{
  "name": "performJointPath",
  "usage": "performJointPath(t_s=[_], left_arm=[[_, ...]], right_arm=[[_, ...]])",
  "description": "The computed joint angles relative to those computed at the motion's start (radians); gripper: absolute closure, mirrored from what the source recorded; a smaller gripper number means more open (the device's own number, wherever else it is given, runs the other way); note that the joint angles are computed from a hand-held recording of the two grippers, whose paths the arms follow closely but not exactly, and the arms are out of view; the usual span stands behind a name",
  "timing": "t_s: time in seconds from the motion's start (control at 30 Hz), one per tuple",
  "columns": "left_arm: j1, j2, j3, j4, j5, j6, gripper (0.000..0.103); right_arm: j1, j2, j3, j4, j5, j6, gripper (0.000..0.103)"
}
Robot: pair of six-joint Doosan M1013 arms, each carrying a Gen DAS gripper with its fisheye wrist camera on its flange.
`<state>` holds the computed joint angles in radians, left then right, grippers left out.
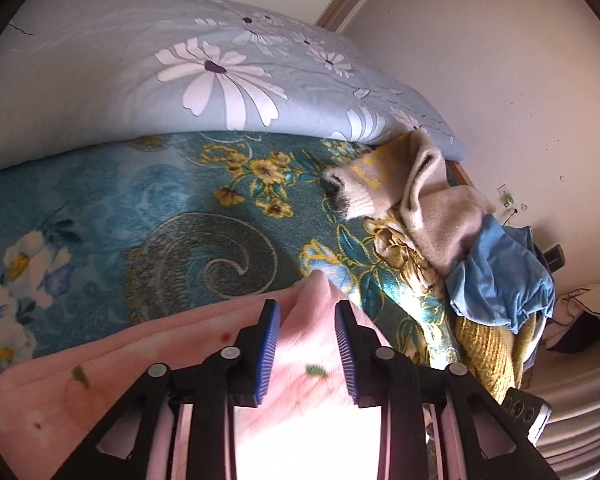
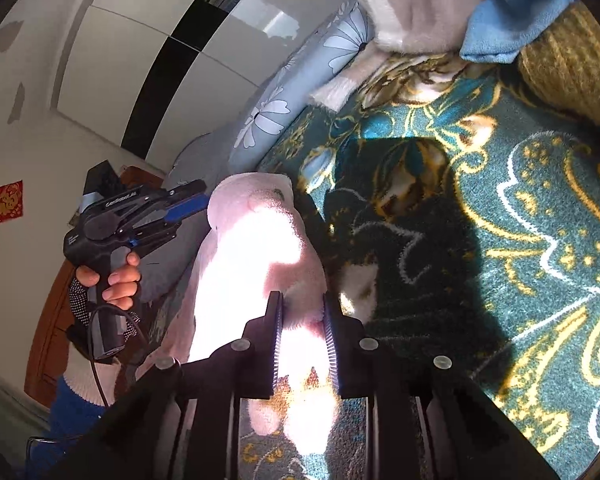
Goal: Fold clothes
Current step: 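Fold the garment's side edge inward with the right gripper and release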
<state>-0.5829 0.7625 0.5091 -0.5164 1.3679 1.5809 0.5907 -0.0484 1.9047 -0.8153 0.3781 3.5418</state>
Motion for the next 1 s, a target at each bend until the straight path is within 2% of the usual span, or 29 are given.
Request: performJointPath(t_s=[0.07, 0.1, 0.17, 0.27, 0.4, 0.47, 0.53, 0.6, 0.8, 1.0], left_arm=[[0.021, -0.118, 0.196, 0.040, -0.137, 0.024, 0.043], [0.029, -0.168, 0.281, 0.074, -0.195, 0.019, 0.042], [0.047, -0.251, 0.427, 0.137, -0.277, -0.029, 0.042], [0.093, -0.373, 0.648, 0.089, -0.405, -0.051, 0.042], [0.140, -0.497, 0.860, 0.075, -0.516, -0.114, 0.042], [0.166, -0.540, 0.929, 0.038, -0.546, -0.120, 0.042], [0.193, -0.582, 0.992, 0.002, -0.572, -0.124, 0.042], [0.211, -0.619, 1.032, 0.011, -0.597, -0.122, 0.042], [0.271, -0.690, 1.114, -0.027, -0.656, -0.085, 0.041], [0.339, -0.719, 1.173, -0.114, -0.674, -0.054, 0.041]], right_arm=[[0.041, -0.007, -0.020, -0.071, 0.122, 0.032, 0.072], [0.063, -0.007, -0.033, -0.105, 0.179, 0.047, 0.068], [0.102, -0.004, -0.061, -0.150, 0.268, 0.047, 0.066], [0.121, 0.038, -0.134, -0.065, 0.250, -0.157, 0.066], [0.126, 0.145, -0.264, 0.174, 0.197, -0.524, 0.060], [0.125, 0.204, -0.332, 0.316, 0.191, -0.698, 0.060], [0.124, 0.270, -0.421, 0.421, 0.258, -0.863, 0.057], [0.137, 0.339, -0.523, 0.424, 0.396, -0.964, 0.050], [0.161, 0.473, -0.706, 0.396, 0.668, -1.137, 0.043], [0.193, 0.537, -0.781, 0.272, 0.845, -1.213, 0.043]])
